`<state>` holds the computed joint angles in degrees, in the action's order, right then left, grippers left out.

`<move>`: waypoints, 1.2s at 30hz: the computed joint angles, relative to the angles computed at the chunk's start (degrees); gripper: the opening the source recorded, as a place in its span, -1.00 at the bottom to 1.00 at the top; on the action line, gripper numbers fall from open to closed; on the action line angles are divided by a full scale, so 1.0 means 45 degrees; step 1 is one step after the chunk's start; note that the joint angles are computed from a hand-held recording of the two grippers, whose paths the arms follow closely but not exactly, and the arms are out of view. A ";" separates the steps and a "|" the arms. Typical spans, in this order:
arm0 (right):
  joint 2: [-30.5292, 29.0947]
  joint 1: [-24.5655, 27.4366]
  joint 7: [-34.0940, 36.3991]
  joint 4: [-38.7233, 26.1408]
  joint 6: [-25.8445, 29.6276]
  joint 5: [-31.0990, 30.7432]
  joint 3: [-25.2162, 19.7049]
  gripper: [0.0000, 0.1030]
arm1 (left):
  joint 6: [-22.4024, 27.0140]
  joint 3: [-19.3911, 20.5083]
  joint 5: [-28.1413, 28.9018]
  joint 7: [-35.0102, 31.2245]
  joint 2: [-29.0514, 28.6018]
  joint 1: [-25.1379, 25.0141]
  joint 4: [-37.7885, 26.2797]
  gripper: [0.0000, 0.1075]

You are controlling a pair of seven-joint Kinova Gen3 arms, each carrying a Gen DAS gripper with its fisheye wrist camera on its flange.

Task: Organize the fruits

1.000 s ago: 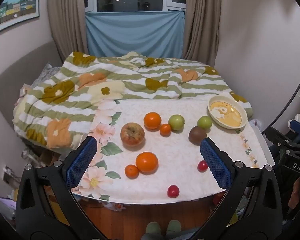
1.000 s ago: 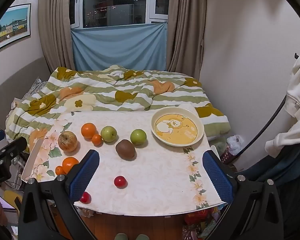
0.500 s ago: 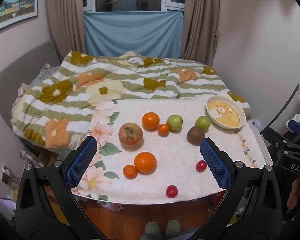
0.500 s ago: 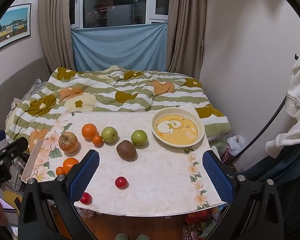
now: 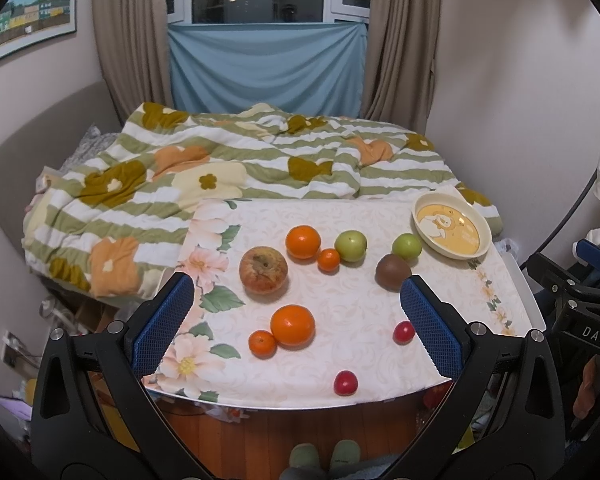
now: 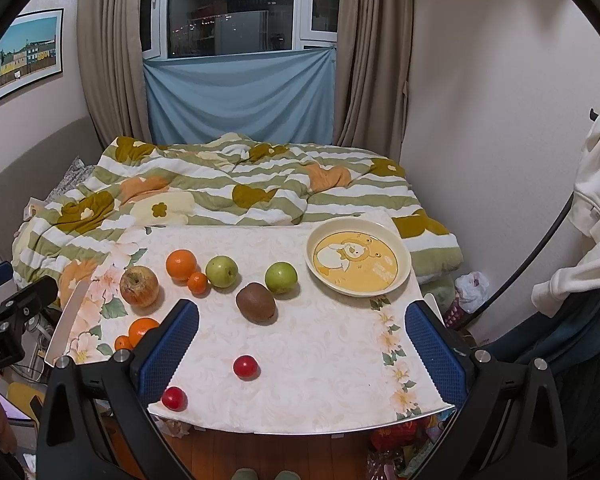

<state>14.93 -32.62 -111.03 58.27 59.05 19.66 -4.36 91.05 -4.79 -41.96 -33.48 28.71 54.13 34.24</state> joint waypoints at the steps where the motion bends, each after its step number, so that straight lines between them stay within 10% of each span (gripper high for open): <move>1: 0.0006 0.0003 0.0012 -0.0028 0.0007 -0.0008 -0.0002 0.99 | 0.0006 0.0000 0.0004 -0.0006 -0.0015 0.0000 0.0009 0.92; 18: 0.0410 0.0161 0.0457 -0.0691 0.0068 -0.0545 0.0028 0.99 | -0.0123 0.0079 0.0234 0.0237 -0.0098 -0.0192 0.0284 0.92; 36: 0.0892 0.0284 -0.0099 0.2116 -0.2002 -0.0964 0.0005 0.99 | -0.3943 0.1514 0.1842 -0.0332 -0.1081 -0.2744 0.5323 0.92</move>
<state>18.95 -31.34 -111.48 67.79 50.05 15.32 -4.34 73.31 2.03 -33.67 -34.97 23.84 41.79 58.20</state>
